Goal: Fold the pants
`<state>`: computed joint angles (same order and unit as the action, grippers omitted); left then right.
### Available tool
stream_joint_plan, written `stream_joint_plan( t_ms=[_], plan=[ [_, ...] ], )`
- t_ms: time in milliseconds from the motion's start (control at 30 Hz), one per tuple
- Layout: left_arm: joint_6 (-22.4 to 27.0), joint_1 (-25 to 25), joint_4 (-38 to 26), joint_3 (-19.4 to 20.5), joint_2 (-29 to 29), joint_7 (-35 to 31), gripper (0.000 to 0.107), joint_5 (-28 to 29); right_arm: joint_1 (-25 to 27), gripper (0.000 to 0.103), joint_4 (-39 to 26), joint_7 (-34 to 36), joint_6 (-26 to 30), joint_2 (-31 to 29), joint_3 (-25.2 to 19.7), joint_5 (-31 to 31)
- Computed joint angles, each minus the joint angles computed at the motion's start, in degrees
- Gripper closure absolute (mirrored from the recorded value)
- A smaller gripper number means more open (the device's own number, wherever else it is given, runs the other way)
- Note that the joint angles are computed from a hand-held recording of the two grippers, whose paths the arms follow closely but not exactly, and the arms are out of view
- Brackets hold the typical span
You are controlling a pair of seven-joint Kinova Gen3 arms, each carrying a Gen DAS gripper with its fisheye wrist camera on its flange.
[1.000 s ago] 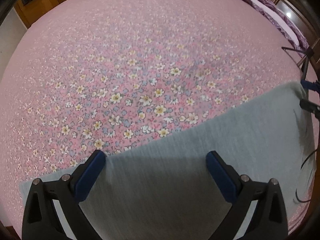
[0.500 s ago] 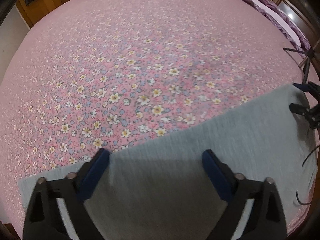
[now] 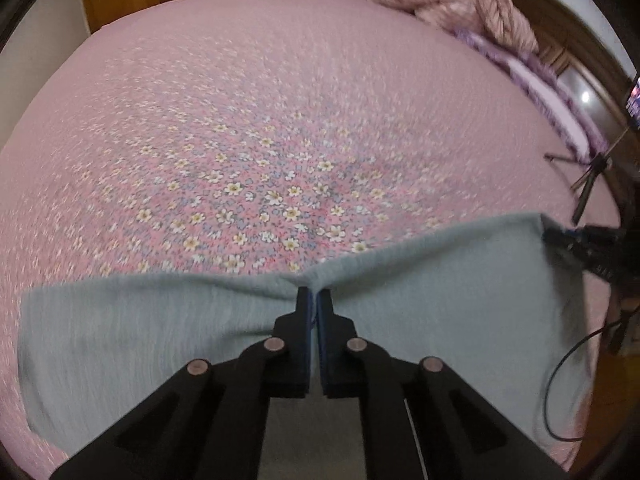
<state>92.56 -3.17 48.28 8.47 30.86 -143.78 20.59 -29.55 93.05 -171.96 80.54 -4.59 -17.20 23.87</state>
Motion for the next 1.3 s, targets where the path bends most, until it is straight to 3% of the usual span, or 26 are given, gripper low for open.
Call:
stream_joint_plan(
  t_ms=[267, 433, 733, 1067, 1300],
  plan=[
    [3.7, -8.4, 4.1, -0.1, -5.9, -4.9, 0.105, 7.5, -3.9, 0.097, -3.3, -6.9, 6.7, -1.4, -6.2, 5.8],
    [5.5, -12.9, 7.4, -1.0, -10.2, -7.4, 0.105, 12.5, -9.4, 0.097, -7.2, -12.3, 12.9, 0.5, -10.0, 10.4],
    [9.4, -20.6, 16.9, -6.5, -17.5, -19.1, 0.105, 18.9, -20.4, 0.097, -11.2, -19.3, 19.7, 4.0, -10.8, 13.8],
    [14.3, -25.4, 23.1, -11.9, -18.6, -23.8, 0.105, 17.6, -31.0, 0.097, -10.6, -31.4, 22.6, 7.2, -10.4, 12.8],
    [13.5, -25.8, 27.4, -12.8, -18.8, -26.5, 0.105, 12.3, -33.2, 0.096, -6.9, -37.7, 17.7, 7.6, -9.5, 9.5]
  ],
)
